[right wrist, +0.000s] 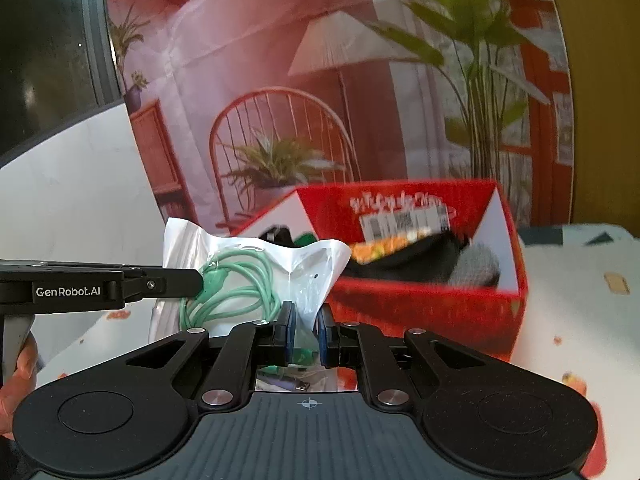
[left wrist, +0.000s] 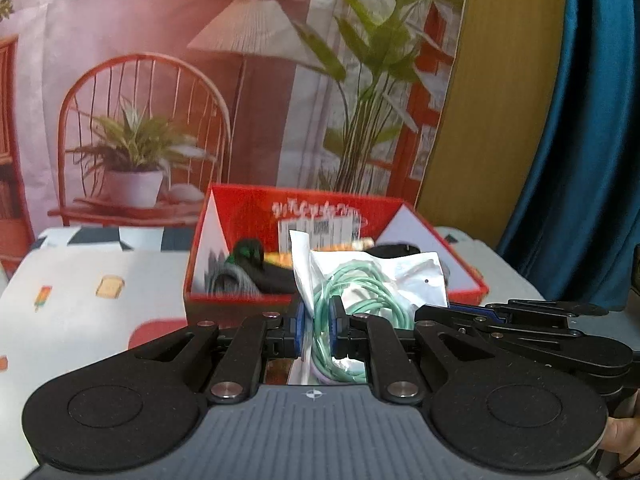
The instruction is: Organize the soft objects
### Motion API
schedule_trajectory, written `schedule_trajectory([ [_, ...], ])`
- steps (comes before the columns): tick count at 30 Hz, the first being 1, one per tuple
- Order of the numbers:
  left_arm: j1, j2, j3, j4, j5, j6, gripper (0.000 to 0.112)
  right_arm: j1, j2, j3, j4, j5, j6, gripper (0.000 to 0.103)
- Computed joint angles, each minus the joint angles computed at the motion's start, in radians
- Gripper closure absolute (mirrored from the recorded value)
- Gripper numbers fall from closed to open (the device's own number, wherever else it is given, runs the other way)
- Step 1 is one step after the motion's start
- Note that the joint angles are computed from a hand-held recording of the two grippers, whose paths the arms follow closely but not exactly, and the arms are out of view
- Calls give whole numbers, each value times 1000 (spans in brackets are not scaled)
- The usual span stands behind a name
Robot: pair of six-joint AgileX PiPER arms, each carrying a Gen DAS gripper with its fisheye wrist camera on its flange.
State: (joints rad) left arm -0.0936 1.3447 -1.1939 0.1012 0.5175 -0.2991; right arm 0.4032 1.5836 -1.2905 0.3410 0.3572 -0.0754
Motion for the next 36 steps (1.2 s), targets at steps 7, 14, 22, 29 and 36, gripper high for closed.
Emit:
schedule_trajectory([
  [7,36,100,-136,-53,6,62,99,-40,92,-177,8,63,-56,92],
  [14,83,256,-300,-104,25,129,99,-79,258,-413,-14,143,-57,92],
  [22,102,447,-499,-104,97,141,99,-97,464,-685,-100,259,12,92],
  [29,109,557,-575,-124,177,167,99,-109,581,-805,-131,369,57,92],
  [36,108,604,-606,-114,227,184,98,-107,624,-826,-153,426,109,92],
])
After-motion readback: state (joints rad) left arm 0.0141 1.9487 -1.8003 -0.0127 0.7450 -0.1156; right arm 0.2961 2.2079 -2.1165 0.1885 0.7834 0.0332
